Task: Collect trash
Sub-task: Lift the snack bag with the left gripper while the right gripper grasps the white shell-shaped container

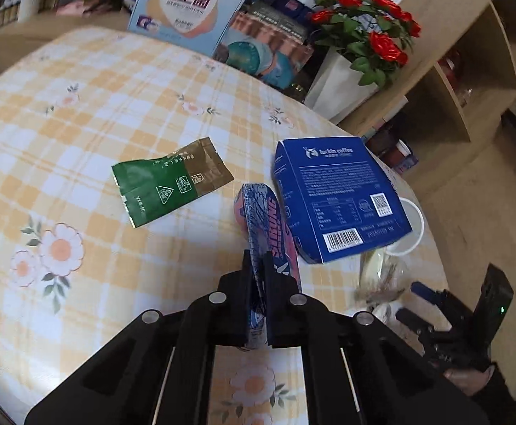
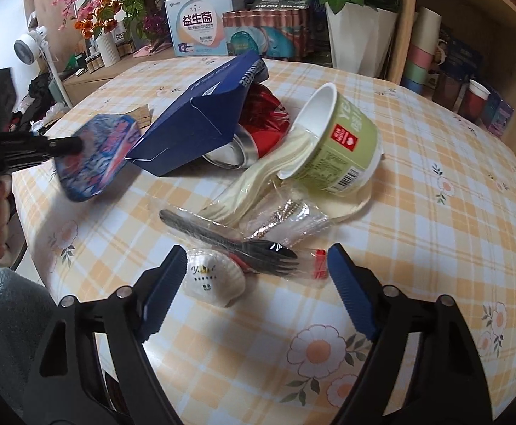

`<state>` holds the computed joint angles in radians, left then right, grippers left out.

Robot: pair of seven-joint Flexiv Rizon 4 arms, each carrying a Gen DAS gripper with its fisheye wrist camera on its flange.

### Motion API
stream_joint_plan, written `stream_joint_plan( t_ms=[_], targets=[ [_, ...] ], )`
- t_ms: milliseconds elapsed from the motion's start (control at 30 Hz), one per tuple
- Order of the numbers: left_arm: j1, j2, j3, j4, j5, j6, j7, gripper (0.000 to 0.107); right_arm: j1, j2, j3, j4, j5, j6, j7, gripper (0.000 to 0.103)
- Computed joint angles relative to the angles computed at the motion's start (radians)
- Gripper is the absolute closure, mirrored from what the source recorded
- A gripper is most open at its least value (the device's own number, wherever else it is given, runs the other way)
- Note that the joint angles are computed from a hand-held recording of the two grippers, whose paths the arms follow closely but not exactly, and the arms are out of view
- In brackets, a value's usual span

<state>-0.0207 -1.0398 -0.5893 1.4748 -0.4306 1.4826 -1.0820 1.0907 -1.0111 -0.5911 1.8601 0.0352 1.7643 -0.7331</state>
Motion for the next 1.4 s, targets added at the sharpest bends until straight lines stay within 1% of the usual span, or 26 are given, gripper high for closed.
stream_joint_plan(
  t_ms=[67, 167, 300, 367, 467, 500, 567, 633, 700, 767, 867, 900, 1000, 1100, 1167, 1233, 1367, 1400],
  targets=[
    [0.021, 0.009, -0.027, 0.036, 0.012, 0.038, 0.014, 0.101, -0.005, -0.005, 0.002, -0.010, -0.003, -0.003, 0.000, 0.022],
    [0.017, 0.030, -0.015, 0.070, 0.047, 0.088, 0.006, 0.101, 0.006, -0.010, -0.014, -0.019, -0.009, -0.026, 0.011, 0.023],
    [0.050, 0.035, -0.051, 0.105, 0.093, 0.139, -0.022, 0.101, 0.063, -0.018, -0.080, -0.014, -0.032, -0.045, 0.014, 0.023],
    [0.065, 0.037, -0.060, 0.121, 0.113, 0.151, -0.046, 0.101, 0.057, -0.009, -0.077, -0.021, -0.067, -0.066, -0.008, 0.024],
    [0.088, 0.038, -0.079, 0.143, 0.149, 0.181, -0.080, 0.101, 0.063, -0.011, -0.094, -0.035, -0.131, -0.117, -0.029, 0.024],
    [0.103, 0.038, -0.093, 0.156, 0.164, 0.195, -0.090, 0.101, 0.057, -0.008, -0.091, -0.038, -0.143, -0.119, -0.030, 0.024],
    [0.115, 0.040, -0.099, 0.172, 0.191, 0.214, -0.116, 0.101, 0.040, 0.003, -0.071, -0.039, -0.157, -0.111, -0.028, 0.025],
    [0.127, 0.045, -0.104, 0.194, 0.218, 0.240, -0.146, 0.101, 0.036, 0.019, -0.061, -0.037, -0.167, -0.127, -0.019, 0.026],
    [0.137, 0.047, -0.106, 0.210, 0.244, 0.255, -0.175, 0.101, 0.050, 0.026, -0.064, -0.023, -0.158, -0.119, 0.015, 0.026],
    [0.148, 0.046, -0.111, 0.223, 0.269, 0.266, -0.204, 0.101, 0.050, 0.028, -0.044, -0.011, -0.125, -0.078, 0.056, 0.026],
    [0.153, 0.046, -0.105, 0.234, 0.306, 0.278, -0.240, 0.101, 0.063, 0.002, -0.033, -0.011, -0.064, -0.052, 0.122, 0.026],
    [0.153, 0.047, -0.102, 0.237, 0.315, 0.277, -0.250, 0.101, 0.059, -0.003, -0.024, -0.017, -0.059, -0.060, 0.133, 0.026],
    [0.152, 0.051, -0.094, 0.244, 0.337, 0.276, -0.272, 0.101, 0.025, -0.007, 0.015, -0.039, -0.069, -0.104, 0.169, 0.034],
    [0.153, 0.055, -0.089, 0.252, 0.354, 0.283, -0.291, 0.101, 0.012, -0.018, 0.023, -0.043, -0.069, -0.083, 0.221, 0.034],
    [0.153, 0.055, -0.089, 0.253, 0.361, 0.286, -0.302, 0.101, 0.007, -0.022, 0.026, -0.050, -0.075, -0.087, 0.239, 0.034],
    [0.152, 0.055, -0.087, 0.254, 0.370, 0.287, -0.311, 0.101, 0.003, -0.027, 0.032, -0.063, -0.088, -0.095, 0.250, 0.037],
    [0.155, 0.055, -0.091, 0.260, 0.385, 0.290, -0.321, 0.101, 0.024, -0.042, 0.003, -0.075, -0.107, -0.120, 0.292, 0.038],
    [0.157, 0.055, -0.094, 0.261, 0.388, 0.290, -0.323, 0.101, 0.029, -0.044, -0.004, -0.076, -0.112, -0.129, 0.304, 0.040]
  ],
)
